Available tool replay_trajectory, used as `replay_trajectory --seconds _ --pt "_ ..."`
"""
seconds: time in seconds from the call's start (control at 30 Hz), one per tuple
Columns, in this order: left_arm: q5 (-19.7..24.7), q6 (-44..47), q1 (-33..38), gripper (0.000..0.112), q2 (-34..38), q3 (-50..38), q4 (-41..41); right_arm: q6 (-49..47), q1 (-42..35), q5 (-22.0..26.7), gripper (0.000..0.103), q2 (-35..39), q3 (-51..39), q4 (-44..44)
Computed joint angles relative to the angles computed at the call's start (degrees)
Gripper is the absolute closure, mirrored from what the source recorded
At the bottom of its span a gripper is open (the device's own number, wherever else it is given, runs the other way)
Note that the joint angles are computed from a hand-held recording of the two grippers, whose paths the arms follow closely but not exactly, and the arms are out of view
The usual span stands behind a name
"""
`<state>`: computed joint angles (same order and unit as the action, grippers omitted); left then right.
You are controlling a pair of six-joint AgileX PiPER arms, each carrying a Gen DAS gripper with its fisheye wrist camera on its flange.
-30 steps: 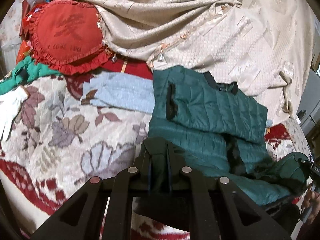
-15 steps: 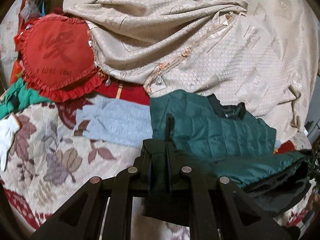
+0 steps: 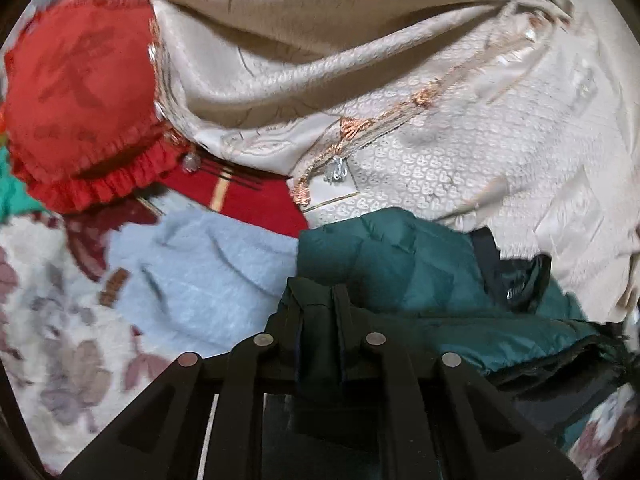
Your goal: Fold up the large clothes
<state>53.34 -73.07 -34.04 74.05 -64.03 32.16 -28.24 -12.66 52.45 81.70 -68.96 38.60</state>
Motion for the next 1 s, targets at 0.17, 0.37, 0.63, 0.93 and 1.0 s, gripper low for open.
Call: replay_trajectory --seconds 0.17,0.37,0.63,0.93,1.0 --pt "-13.1 13.5 11.6 0.098 -5.2 4.6 -15.9 2.1 2.4 -4.5 0.082 8.3 -2.4 1.0" --pt "-3.5 1.5 4.2 0.077 -13.5 3.4 2.0 4.0 4.1 -6.4 0.08 11.6 -4.2 0.4" --pt "1.5 0.4 -10.5 0.077 -6.8 2.4 7.0 4.1 1.2 0.0 0.044 13.3 -7.7 7.7" --pt "-2.8 -1.8 -6.8 0.079 4.6 0.6 5.0 -5.0 -6.0 6.8 0.027 0.9 -3.3 14.8" --pt "-2.6 -1.7 -6.3 0.079 5.3 0.0 5.2 -9.9 -6.7 7.5 0.027 -2.2 -1.0 15.9"
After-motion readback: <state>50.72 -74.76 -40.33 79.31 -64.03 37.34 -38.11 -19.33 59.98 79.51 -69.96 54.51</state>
